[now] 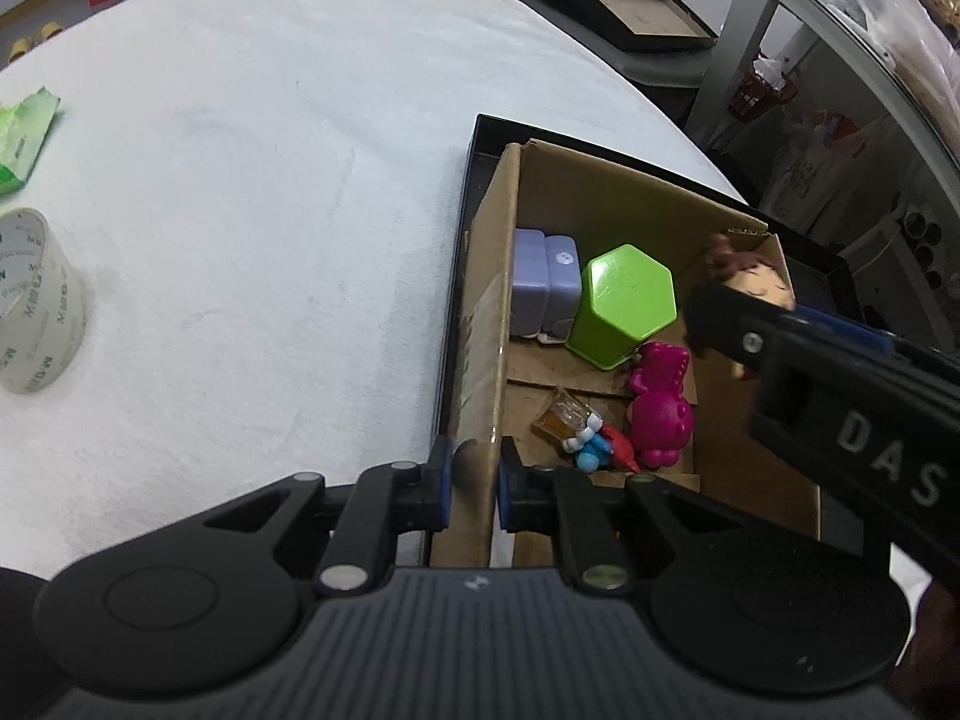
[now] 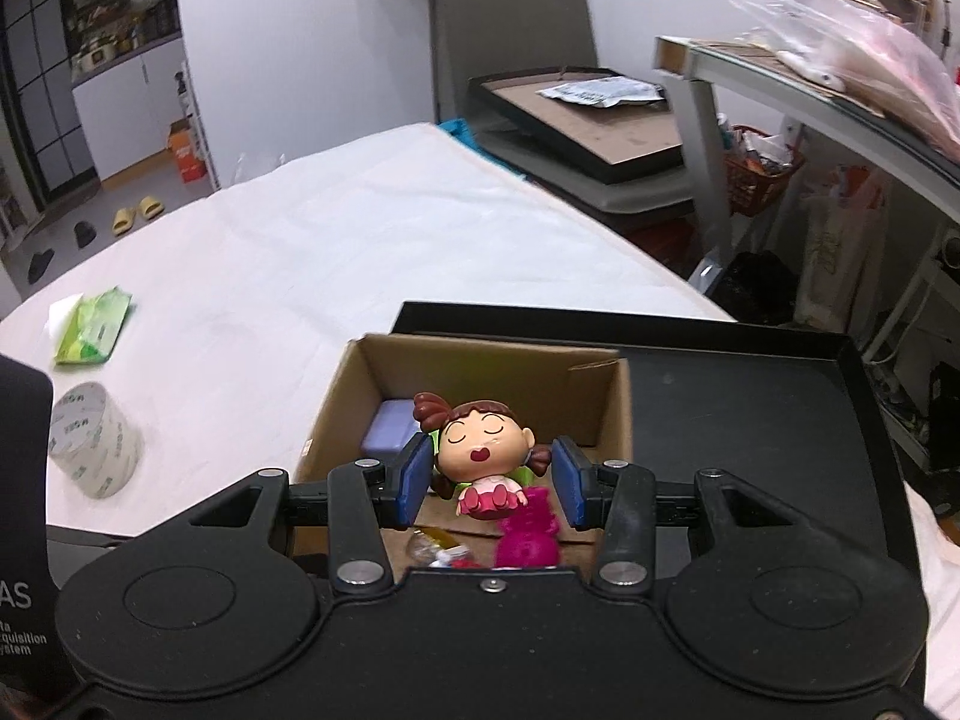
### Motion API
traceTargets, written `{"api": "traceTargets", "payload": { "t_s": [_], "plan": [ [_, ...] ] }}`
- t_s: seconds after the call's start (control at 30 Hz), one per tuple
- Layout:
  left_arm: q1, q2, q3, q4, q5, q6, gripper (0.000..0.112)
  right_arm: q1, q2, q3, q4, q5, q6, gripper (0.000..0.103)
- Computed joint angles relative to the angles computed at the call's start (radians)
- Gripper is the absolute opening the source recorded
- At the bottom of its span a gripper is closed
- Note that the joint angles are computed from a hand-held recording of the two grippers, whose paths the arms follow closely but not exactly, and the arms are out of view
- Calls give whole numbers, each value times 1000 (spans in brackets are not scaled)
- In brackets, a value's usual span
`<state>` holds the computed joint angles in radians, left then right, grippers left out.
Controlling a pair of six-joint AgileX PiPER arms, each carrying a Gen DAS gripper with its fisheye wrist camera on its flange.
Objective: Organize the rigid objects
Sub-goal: 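Carry the doll figure into the box and open the right gripper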
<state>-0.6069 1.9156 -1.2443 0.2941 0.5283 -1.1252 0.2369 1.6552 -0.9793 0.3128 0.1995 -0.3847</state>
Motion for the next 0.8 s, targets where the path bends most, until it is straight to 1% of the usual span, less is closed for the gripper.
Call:
{"api": "traceTargets", "payload": {
  "t_s": [0.13, 0.2, 0.3, 0.33, 0.43, 0.53, 0.63, 0.73, 0.8],
  "plan": [
    [12, -8, 15, -27, -21, 24, 14, 35, 25, -22, -78, 8, 83, 43],
    [16, -9, 18, -35, -27, 32, 14, 40, 36, -41, -34, 25, 53, 44],
    [17, -13, 23, -32, -33, 33, 15, 36, 40, -60, 80, 49, -44, 50],
    [17, -13, 24, -38, -35, 37, 15, 36, 36, -58, 84, 45, -47, 52],
    [16, -15, 28, -33, -36, 31, 15, 28, 27, -52, 62, 43, -19, 53],
    [12, -14, 22, -25, -28, 24, 15, -1, 23, -51, 89, 57, -34, 53],
    [6, -11, 13, -14, -15, 14, 15, -19, 10, -36, 52, 55, 13, 53],
    [-16, -6, -9, 41, 18, -26, 15, -40, 1, -26, 57, 64, 19, 53],
    [-25, -4, -25, 51, 39, -24, 16, -55, -11, -11, 57, 61, 19, 55]
  ]
}}
